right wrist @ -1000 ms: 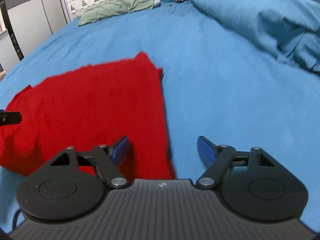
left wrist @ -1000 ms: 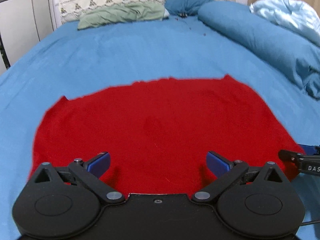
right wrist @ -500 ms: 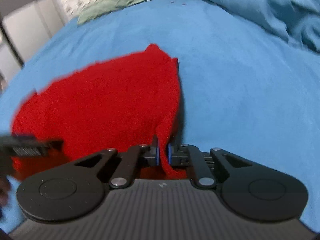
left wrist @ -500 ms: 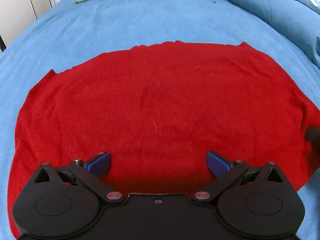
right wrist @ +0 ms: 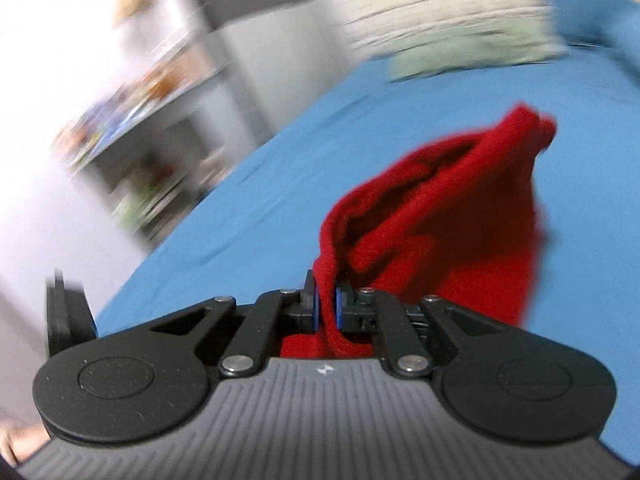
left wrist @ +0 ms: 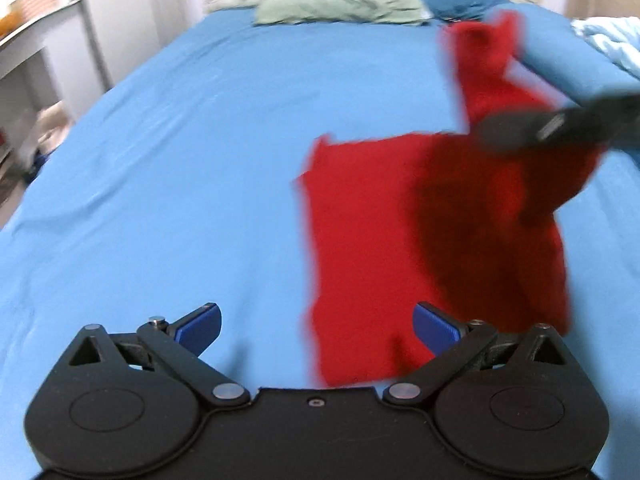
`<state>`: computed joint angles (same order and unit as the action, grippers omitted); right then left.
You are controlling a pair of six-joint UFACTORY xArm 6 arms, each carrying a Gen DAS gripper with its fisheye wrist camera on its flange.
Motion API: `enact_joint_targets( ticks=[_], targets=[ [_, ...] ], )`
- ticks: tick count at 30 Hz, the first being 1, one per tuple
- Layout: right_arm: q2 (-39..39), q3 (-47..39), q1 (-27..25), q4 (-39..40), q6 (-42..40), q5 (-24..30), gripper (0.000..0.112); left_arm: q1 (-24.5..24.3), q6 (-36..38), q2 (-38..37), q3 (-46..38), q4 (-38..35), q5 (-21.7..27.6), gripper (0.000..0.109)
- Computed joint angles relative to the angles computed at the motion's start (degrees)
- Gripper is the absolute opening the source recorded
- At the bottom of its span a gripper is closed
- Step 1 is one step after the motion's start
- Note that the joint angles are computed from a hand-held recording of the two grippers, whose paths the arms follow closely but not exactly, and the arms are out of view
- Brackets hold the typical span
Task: Fold small clothes
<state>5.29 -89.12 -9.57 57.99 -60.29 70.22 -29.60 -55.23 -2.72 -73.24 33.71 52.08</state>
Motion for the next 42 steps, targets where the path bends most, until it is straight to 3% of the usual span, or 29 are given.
enact_joint_targets(
  ticks=[4, 7, 9, 11, 15, 17, 19, 25, 28, 34, 38, 42],
  targets=[
    [-1.96, 9.83, 10.82, -7.39, -2.02, -7.56, 0.022, 1.6, -1.14, -7.06, 10.79, -0.89, -2.33, 0.103],
    [-0.85, 13.55, 14.39, -9.4, -0.33, -12.64, 0.026, 2.18, -1.7, -8.91, 14.65, -1.69, -4.9, 0.103],
    [-1.8, 15.55, 14.88, -8.13, -2.94, -14.86, 0.037, 2.65, -2.34, -9.66, 16.2, -1.58, -7.63, 0.103],
    [-2.09, 14.54, 13.69, -7.4, -4.69, -11.93, 0.082, 3.01, -3.38, -10.66, 17.32, -1.42, -10.53, 0.103],
    [-7.26, 17.54, 8.15, 3.32, -13.56, -12.53, 0.089, 3.36, -6.32, -10.88, 17.78, 0.29, -15.96, 0.103],
    [-10.67, 21.25, 7.03, 4.72, -14.81, -21.06, 0.093, 3.6, -7.92, -9.79, 16.75, 1.24, -17.36, 0.103],
    [-13.74, 26.5, 5.89, 6.58, -19.07, -30.26, 0.093, 3.8, -9.92, -8.73, 16.0, 1.65, -18.63, 0.103],
    [-16.66, 37.37, 3.16, 10.14, -28.71, -38.25, 0.093, 4.59, -10.2, -5.29, 13.02, -1.59, -20.33, 0.103],
    [-15.5, 39.25, 5.7, 12.76, -30.36, -42.81, 0.092, 4.16, -10.5, -3.72, 11.42, -1.32, -19.66, 0.103],
    [-14.79, 39.89, 6.08, 14.11, -32.02, -42.55, 0.091, 4.06, -11.14, -2.91, 10.84, -0.8, -19.4, 0.103],
    [-14.63, 40.61, 7.1, 15.5, -34.47, -44.68, 0.091, 4.64, -11.28, -1.63, 10.06, -1.3, -20.19, 0.103],
    [-12.94, 38.89, 8.38, 18.42, -31.35, -48.36, 0.091, 4.94, -12.33, -1.43, 9.96, -0.73, -19.86, 0.103]
  ],
)
